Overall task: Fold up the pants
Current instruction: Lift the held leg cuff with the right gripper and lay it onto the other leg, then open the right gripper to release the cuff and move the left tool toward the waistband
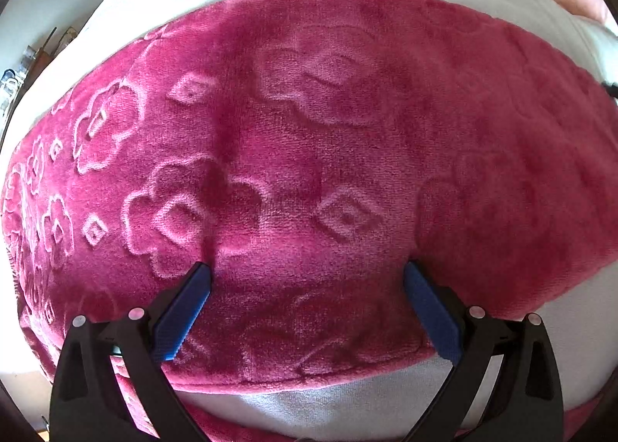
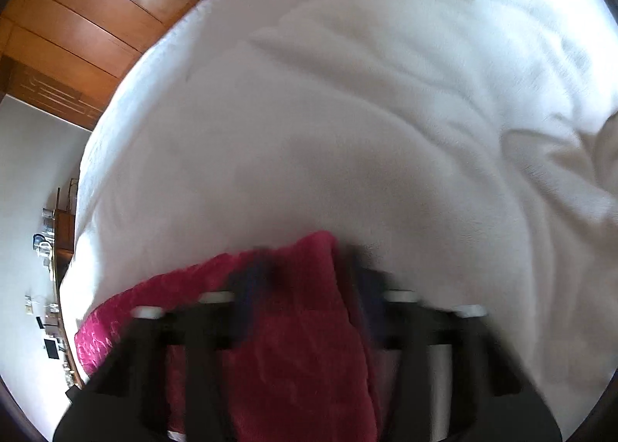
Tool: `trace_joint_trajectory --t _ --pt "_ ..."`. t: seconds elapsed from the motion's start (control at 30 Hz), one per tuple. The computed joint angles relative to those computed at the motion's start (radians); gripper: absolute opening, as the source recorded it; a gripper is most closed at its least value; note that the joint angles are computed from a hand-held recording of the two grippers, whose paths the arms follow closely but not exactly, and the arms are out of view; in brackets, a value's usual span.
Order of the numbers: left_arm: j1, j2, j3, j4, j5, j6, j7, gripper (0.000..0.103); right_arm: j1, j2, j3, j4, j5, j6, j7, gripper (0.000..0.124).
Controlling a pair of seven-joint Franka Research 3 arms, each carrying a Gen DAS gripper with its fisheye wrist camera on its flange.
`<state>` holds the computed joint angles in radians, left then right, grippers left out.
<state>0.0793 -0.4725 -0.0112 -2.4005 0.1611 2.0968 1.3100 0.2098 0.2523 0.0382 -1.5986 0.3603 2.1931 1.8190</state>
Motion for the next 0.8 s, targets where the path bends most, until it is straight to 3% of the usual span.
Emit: trace_joint_trajectory --t 0.27,0.33,0.4,0.43,0.57,0.8 --pt "0.008 -0.011 0.017 -0.01 -0.022 0.007 0.007 0.098 0.068 -0.002 -0.011 0.018 -0.257 0.015 0.0 0.014" --pt "0.009 -0.023 0.025 -0.013 -0.038 0.001 0.012 0.098 0.083 -0.024 -0.007 0.0 -0.292 0.039 -0.016 0.024" --pt "0.01 -0.049 0.035 -0.016 -0.06 -0.002 0.017 0.098 0.091 -0.07 -0.003 -0.047 -0.308 0.084 -0.022 0.043" --pt "0.012 -0.066 0.039 -0.018 -0.067 -0.004 0.018 0.098 0.095 -0.108 -0.001 -0.083 -0.327 0.108 -0.024 0.044" --pt "0.016 -0.123 0.044 -0.04 -0.072 -0.016 0.026 0.098 0.089 -0.238 0.018 -0.204 -0.314 0.144 -0.061 0.045" --pt "0.054 -0.269 0.062 -0.101 -0.043 -0.108 0.01 0.098 0.088 -0.476 0.054 -0.427 -0.215 0.157 -0.12 0.052"
